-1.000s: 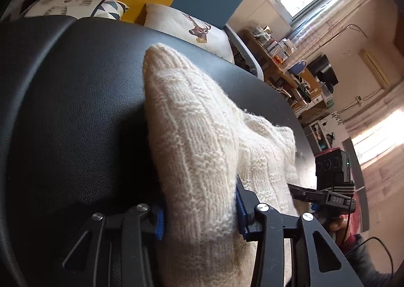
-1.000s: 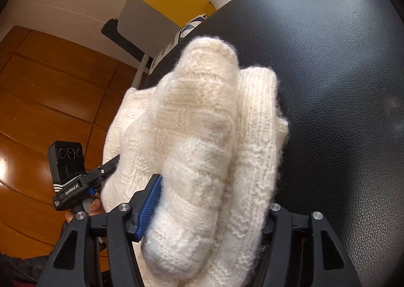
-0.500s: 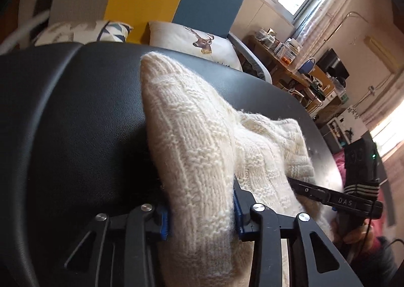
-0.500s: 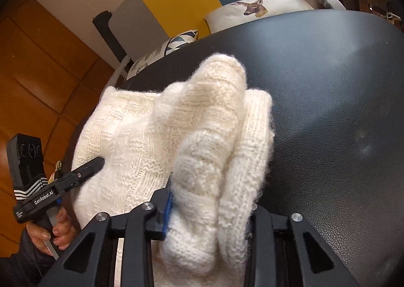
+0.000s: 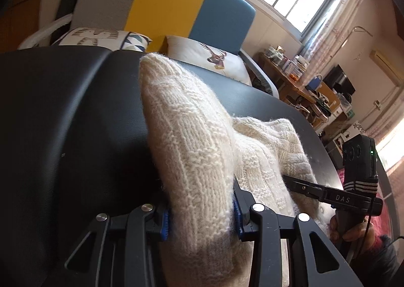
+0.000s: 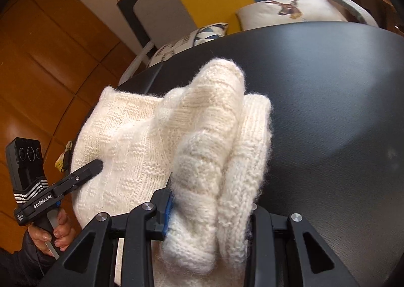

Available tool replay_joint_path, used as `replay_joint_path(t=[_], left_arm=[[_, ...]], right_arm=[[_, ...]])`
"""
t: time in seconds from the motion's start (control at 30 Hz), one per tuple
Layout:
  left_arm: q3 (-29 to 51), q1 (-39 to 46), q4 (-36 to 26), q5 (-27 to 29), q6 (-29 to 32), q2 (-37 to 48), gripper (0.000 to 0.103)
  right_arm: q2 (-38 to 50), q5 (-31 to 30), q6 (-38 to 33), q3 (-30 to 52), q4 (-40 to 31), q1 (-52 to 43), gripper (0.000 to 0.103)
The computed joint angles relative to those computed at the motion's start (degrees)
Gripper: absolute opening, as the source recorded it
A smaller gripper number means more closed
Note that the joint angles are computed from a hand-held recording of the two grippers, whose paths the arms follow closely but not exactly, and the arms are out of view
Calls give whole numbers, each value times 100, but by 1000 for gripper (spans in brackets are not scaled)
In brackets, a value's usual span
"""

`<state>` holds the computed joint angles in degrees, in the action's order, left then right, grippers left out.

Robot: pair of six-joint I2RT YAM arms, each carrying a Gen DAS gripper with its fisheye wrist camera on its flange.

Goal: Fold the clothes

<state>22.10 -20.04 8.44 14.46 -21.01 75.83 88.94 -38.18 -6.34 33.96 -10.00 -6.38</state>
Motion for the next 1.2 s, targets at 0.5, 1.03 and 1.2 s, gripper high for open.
replay_joint_path(t=[0.5, 1.03, 1.2], left_arm=[[-551, 4281, -1393, 1249, 1733, -1573, 38], [1337, 7438, -1104, 1791, 2630, 1998, 44], [1596, 7786, -1385, 2170, 2804, 2354, 53]], right_arm=[[2039, 709, 1355, 2722, 152, 3485, 31], [5965, 929, 1107, 9075, -3032, 4805, 41], [5637, 1148, 967, 8865, -2879, 4653, 42]])
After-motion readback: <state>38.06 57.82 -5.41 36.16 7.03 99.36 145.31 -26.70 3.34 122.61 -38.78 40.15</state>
